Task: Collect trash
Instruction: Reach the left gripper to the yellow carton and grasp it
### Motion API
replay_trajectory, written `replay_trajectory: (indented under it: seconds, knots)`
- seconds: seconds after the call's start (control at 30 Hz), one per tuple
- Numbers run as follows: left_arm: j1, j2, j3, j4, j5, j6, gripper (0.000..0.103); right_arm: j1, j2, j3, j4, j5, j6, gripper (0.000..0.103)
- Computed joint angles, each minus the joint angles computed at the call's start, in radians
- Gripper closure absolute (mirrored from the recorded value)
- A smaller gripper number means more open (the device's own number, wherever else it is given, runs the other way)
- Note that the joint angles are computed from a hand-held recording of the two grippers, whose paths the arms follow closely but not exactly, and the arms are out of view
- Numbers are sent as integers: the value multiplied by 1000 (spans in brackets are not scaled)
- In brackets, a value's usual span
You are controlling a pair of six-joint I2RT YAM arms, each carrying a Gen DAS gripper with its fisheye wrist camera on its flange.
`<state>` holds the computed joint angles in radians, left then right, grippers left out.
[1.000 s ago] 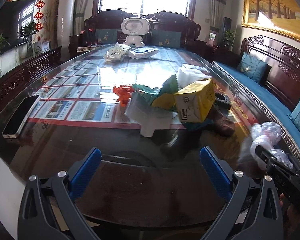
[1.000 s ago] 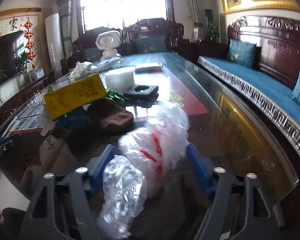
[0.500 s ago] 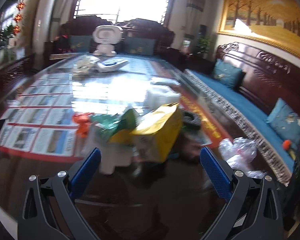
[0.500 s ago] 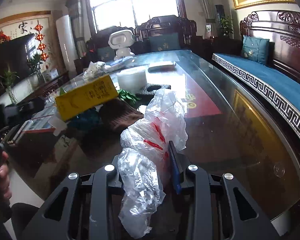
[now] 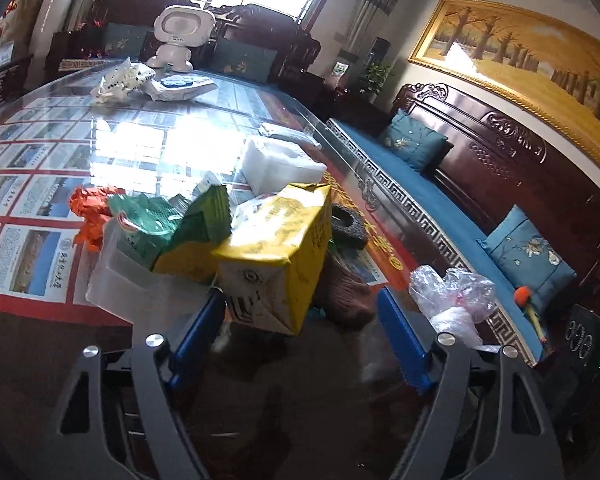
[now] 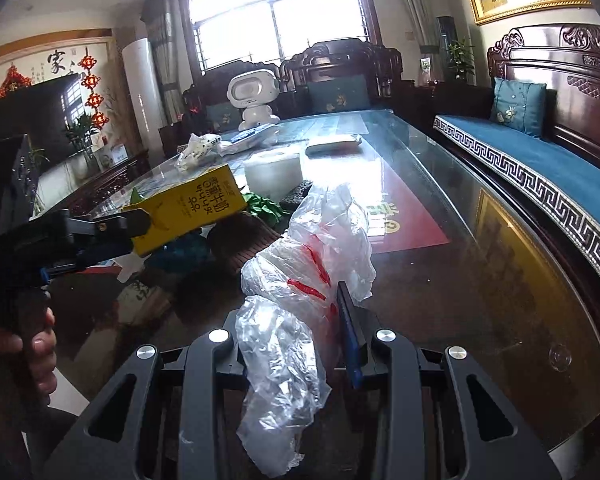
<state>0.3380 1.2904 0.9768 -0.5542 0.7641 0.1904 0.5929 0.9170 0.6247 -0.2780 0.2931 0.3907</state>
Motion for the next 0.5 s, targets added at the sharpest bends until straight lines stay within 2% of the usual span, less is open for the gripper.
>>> replay_trajectory:
  seconds: [0.37, 0.43, 0.5]
  knots:
    - [-29, 52, 44, 41, -32, -19, 23, 26, 25, 15, 11, -3, -9, 70]
    - [-35, 61, 50, 48, -36, -22, 29, 24, 23, 12, 12, -6, -10, 70]
    - [-43, 72, 58, 49, -43, -24, 51, 25, 25, 11, 15, -9, -12, 70]
